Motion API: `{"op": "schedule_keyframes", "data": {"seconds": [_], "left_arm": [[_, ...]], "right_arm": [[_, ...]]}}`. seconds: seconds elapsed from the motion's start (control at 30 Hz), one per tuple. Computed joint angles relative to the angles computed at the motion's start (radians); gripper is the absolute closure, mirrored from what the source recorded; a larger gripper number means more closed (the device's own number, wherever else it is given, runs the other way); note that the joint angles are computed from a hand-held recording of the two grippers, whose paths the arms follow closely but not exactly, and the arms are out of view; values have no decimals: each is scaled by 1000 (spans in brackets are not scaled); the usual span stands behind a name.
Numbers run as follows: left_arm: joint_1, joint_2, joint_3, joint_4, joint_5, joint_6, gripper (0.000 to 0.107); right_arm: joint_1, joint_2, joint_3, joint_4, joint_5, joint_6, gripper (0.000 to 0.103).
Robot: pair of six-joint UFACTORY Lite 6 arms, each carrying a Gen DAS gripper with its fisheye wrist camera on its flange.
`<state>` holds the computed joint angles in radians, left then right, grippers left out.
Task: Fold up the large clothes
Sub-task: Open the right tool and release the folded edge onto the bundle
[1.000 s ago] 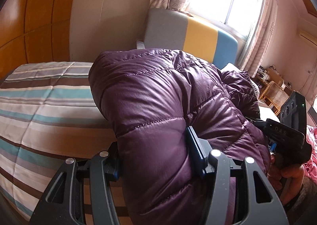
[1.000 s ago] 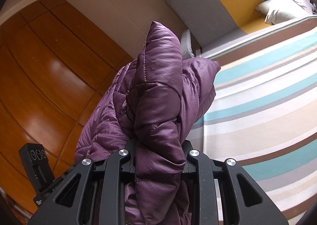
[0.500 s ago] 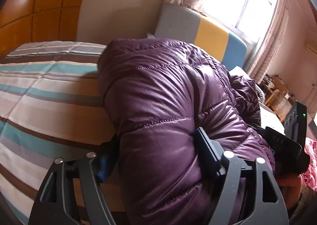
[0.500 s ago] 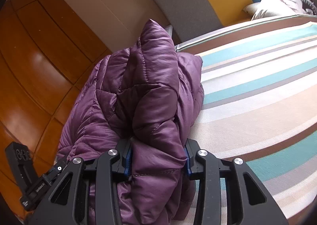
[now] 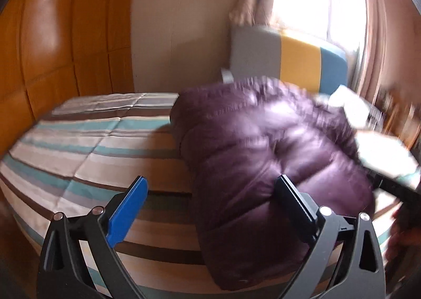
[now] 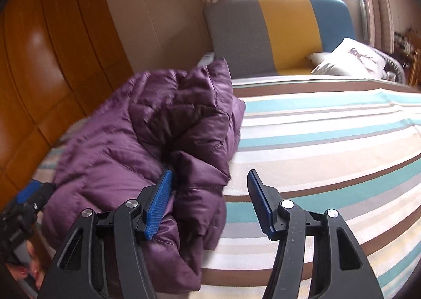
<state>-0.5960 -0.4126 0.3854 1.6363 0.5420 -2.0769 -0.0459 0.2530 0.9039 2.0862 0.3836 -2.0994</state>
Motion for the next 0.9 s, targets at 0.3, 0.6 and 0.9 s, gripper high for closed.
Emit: {"op": "schedule_keyframes", "data": {"seconds": [0.3,0.6,0.9], "left_arm": [[66,217,72,164,-47,-136,8],[35,-35,-19,-120,-71,58,6],[-181,-266,-106,-427,125,178,6]], "right_arm": [[22,230,216,-101,-54,123,38],[-3,52,78,-124,-47,125,36],[-9,-218,-141,-216,-32,154,28]]}}
